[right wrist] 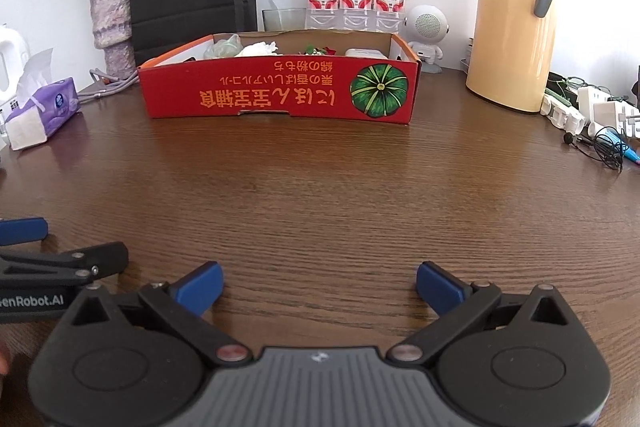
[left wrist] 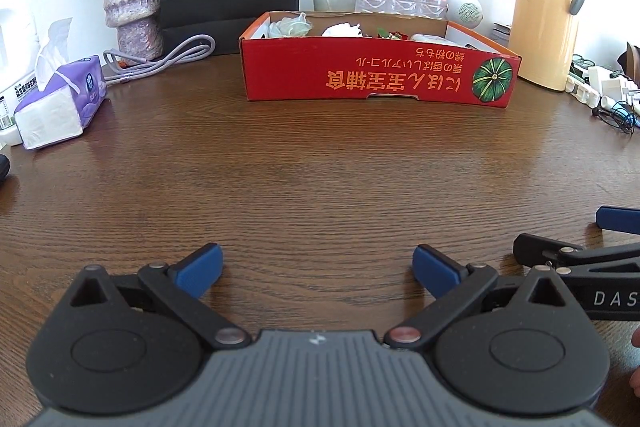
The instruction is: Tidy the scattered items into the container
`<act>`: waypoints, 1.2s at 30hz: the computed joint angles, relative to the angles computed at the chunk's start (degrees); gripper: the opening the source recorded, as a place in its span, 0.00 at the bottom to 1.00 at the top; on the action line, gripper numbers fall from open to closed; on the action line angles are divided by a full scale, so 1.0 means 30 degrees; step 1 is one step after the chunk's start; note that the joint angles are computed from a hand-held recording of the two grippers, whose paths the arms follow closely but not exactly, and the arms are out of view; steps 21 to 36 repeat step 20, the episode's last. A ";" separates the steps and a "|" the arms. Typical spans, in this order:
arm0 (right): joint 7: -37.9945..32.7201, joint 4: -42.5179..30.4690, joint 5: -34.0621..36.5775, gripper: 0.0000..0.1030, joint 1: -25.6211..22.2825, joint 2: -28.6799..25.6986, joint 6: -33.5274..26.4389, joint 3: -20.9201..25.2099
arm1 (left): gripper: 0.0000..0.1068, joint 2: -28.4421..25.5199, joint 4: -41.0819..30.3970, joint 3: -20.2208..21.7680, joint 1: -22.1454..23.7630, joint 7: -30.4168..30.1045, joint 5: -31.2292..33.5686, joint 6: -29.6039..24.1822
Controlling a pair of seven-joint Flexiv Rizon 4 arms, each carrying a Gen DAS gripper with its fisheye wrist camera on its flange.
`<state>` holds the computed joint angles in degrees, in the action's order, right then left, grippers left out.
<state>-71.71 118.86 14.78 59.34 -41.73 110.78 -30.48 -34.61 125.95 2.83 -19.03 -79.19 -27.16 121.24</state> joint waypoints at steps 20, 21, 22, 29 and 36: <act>-0.0007 -0.0065 0.0006 1.00 -0.0053 -0.0052 -0.0005 0.0030 | 0.96 0.0010 -0.0002 0.0020 0.0019 -0.0042 0.0093 -0.0022; -0.0007 -0.0065 0.0006 1.00 -0.0053 -0.0052 -0.0005 0.0030 | 0.96 0.0010 -0.0002 0.0020 0.0019 -0.0042 0.0093 -0.0022; -0.0007 -0.0065 0.0006 1.00 -0.0053 -0.0052 -0.0005 0.0030 | 0.96 0.0010 -0.0002 0.0020 0.0019 -0.0042 0.0093 -0.0022; -0.0007 -0.0065 0.0006 1.00 -0.0053 -0.0052 -0.0005 0.0030 | 0.96 0.0010 -0.0002 0.0020 0.0019 -0.0042 0.0093 -0.0022; -0.0007 -0.0065 0.0006 1.00 -0.0053 -0.0052 -0.0005 0.0030 | 0.96 0.0010 -0.0002 0.0020 0.0019 -0.0042 0.0093 -0.0022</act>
